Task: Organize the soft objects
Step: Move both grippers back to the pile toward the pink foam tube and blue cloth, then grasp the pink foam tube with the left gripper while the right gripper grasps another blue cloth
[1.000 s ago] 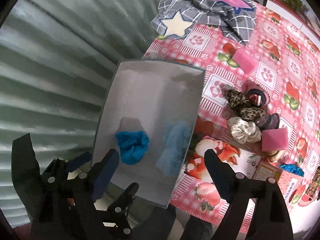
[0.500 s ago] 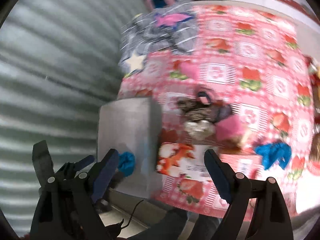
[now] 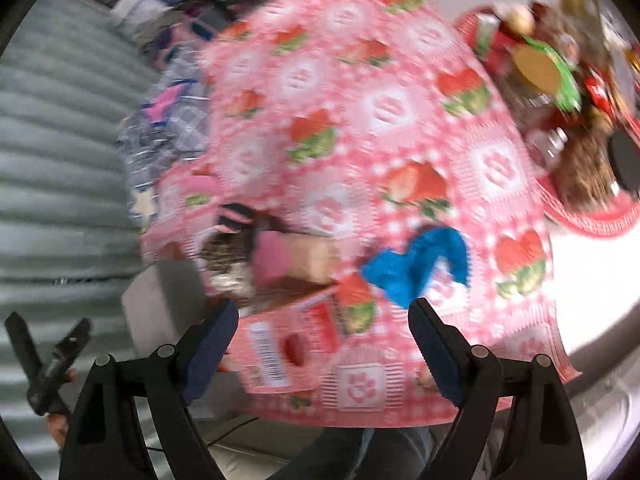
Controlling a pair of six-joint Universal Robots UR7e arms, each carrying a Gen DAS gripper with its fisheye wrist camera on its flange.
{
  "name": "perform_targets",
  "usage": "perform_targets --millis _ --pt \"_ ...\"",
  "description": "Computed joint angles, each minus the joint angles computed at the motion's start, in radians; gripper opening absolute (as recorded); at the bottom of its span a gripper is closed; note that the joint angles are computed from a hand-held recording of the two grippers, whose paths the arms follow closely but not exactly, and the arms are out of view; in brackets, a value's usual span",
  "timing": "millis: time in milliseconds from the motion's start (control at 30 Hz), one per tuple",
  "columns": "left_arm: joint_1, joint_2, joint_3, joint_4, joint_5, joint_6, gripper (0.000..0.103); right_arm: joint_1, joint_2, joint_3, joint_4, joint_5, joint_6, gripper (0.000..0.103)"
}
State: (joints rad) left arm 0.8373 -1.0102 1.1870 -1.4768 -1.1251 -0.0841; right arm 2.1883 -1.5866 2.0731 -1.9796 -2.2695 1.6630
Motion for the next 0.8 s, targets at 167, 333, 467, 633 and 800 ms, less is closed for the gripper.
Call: perform_targets --millis 167,333,467,633,800 --pt "-0.033 0.041 0.05 0.017 -0.013 0.023 0.103 -0.046 -0.091 0.115 -0.007 0.065 0.055 0.088" --pt "-0.068 0.095 0.106 -0.014 -0.009 0.044 0.103 -0.09 -0.144 0.201 -0.022 0.119 0.068 0.088" --pt "-0.063 0.193 0.039 -0.009 -0.014 -0.001 0.103 -0.124 -0.175 0.265 -0.067 0.158 0.051 0.088" --pt "-0.07 0.3 -0.008 -0.123 0.097 0.042 0.103 -0.169 -0.213 0.326 -0.111 0.191 0.02 0.088" --pt "-0.065 0.39 0.008 -0.232 0.217 0.228 0.103 -0.201 -0.241 0.354 -0.127 0.221 -0.014 0.088"
